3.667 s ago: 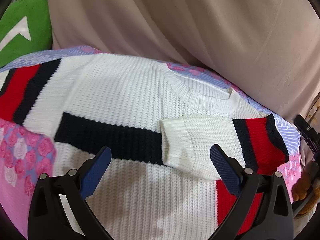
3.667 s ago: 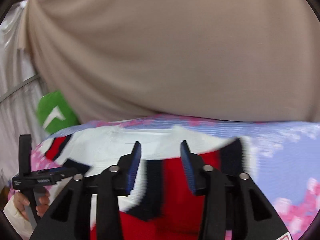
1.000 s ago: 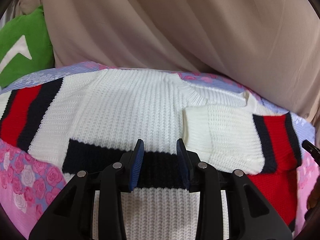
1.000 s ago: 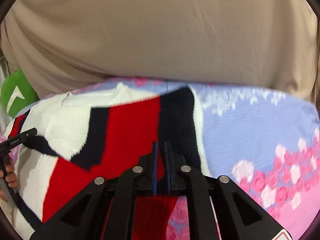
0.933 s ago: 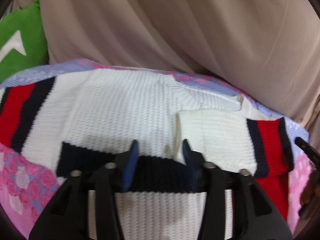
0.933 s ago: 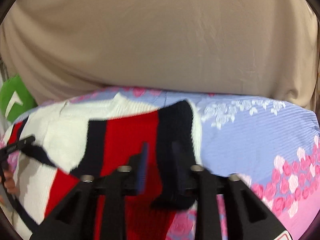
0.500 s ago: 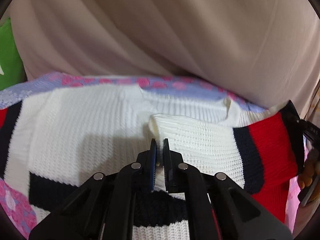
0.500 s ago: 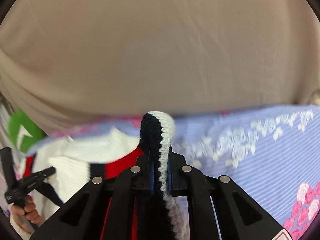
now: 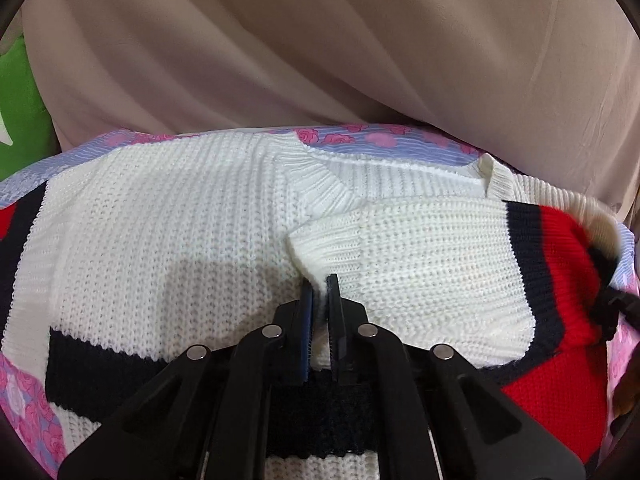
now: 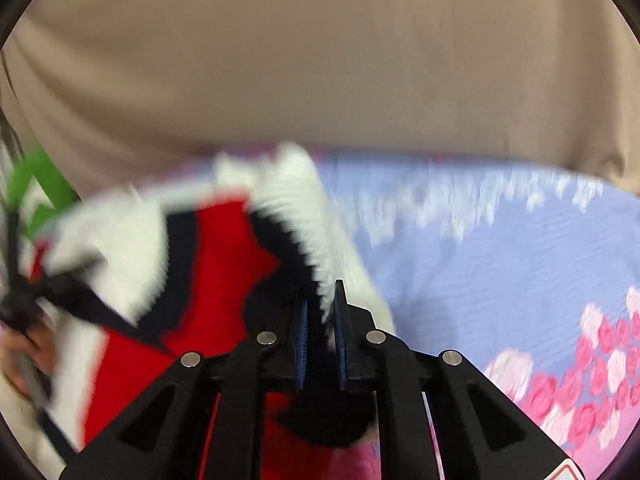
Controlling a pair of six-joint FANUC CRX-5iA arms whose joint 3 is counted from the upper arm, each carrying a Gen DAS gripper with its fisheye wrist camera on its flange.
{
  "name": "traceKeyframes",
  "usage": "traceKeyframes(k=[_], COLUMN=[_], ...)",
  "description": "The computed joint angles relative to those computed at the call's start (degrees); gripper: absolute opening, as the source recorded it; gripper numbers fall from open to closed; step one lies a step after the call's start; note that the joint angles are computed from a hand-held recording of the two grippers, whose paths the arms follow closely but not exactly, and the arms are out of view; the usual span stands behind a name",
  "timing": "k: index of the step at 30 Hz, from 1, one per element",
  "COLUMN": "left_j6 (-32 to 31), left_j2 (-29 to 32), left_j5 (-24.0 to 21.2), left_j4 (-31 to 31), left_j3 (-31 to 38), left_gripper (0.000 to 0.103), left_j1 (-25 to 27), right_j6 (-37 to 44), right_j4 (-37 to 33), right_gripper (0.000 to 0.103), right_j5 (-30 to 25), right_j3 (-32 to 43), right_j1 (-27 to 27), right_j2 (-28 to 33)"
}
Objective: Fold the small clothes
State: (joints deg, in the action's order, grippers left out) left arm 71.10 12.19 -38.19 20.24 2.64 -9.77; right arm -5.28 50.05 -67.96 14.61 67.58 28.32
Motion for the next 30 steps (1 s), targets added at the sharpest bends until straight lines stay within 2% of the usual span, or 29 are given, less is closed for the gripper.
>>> traceKeyframes(k=[2, 4, 5, 7, 8, 9, 10, 12, 14, 17, 20, 22, 23, 24, 25, 26, 27, 30], left_j6=[0.03, -3.14, -5.76, -9.73, -10.34, -9.59, -8.44, -7.67, -7.28, -8.6, -8.08, -5.32, -3.46, -1.74, -0.55, 0.48, 2.17, 9.31], left_j2=[-0.74, -3.34, -5.78, -10.41, -12.05, -14.13, -15.39, -16.81, -18.7, -20.91, -19.5, -18.34, -17.62, -16.82, -15.86, -14.94, -13.85, -10.03], left_j5=[-0.88, -1.0, 0.4, 1.88, 2.36, 2.58, 2.31, 1.1, 1.21, 1.79, 1.3, 0.65, 0.11, -0.31, -1.02, -1.61, -2.2, -2.4], left_j4=[1.12, 4.48, 7.46, 12.16, 13.1, 12.55, 11.16, 9.61, 8.84, 9.39, 10.17, 8.53, 7.33, 6.25, 6.1, 6.15, 5.84, 3.99], left_j3=[-0.56, -3.26, -6.13, -10.96, -12.5, -13.84, -14.32, -14.76, -16.05, -18.44, -18.56, -17.71, -16.94, -16.03, -15.16, -14.43, -13.36, -9.96], left_gripper=[0.007, 0.008, 0.009, 0.022, 0.035, 0.035, 0.034, 0.034, 0.034, 0.034, 0.034, 0.034, 0.034, 0.035, 0.037, 0.046, 0.053, 0.053], left_j1=[0.33, 1.57, 2.72, 6.02, 7.65, 9.3, 11.02, 14.5, 16.49, 18.36, 20.56, 21.7, 22.86, 23.92, 25.58, 27.05, 28.63, 32.74], right_j6=[-1.47, -3.59, -3.29, -1.47, -0.39, -0.54, -0.87, -1.33, -0.03, 1.36, 2.72, -0.7, -3.49, -4.66, -5.91, -5.92, -5.11, -1.98], right_j4=[-0.98, 1.56, 3.74, 7.27, 8.79, 10.11, 10.81, 9.94, 7.39, 3.46, -4.23, -5.41, -5.41, -5.35, -3.14, -1.7, -0.35, 0.97], right_gripper=[0.01, 0.017, 0.018, 0.018, 0.019, 0.019, 0.019, 0.019, 0.019, 0.019, 0.018, 0.004, 0.003, 0.004, 0.011, 0.017, 0.017, 0.017], right_j5=[-2.96, -3.9, -4.9, -9.49, -11.88, -13.18, -12.7, -6.9, -2.24, -1.21, -3.53, 0.3, 1.88, 1.41, 1.17, 1.64, 1.95, 1.64], right_j3=[2.63, 3.43, 3.75, 6.18, 8.58, 8.92, 8.61, 4.81, 5.15, 6.47, 9.39, 5.94, 4.57, 5.08, 5.15, 5.03, 5.51, 8.03], right_j1=[1.04, 2.66, 3.78, 6.05, 7.02, 7.78, 8.1, 7.19, 5.72, 2.46, -2.29, -4.4, -4.66, -4.29, -3.23, -2.44, -1.13, 2.07], right_j2=[0.45, -0.21, -0.23, 1.31, 3.03, 3.17, 3.01, -0.04, -0.59, 1.04, 3.65, 2.48, 1.29, 1.15, 1.08, 1.03, 1.34, 3.24])
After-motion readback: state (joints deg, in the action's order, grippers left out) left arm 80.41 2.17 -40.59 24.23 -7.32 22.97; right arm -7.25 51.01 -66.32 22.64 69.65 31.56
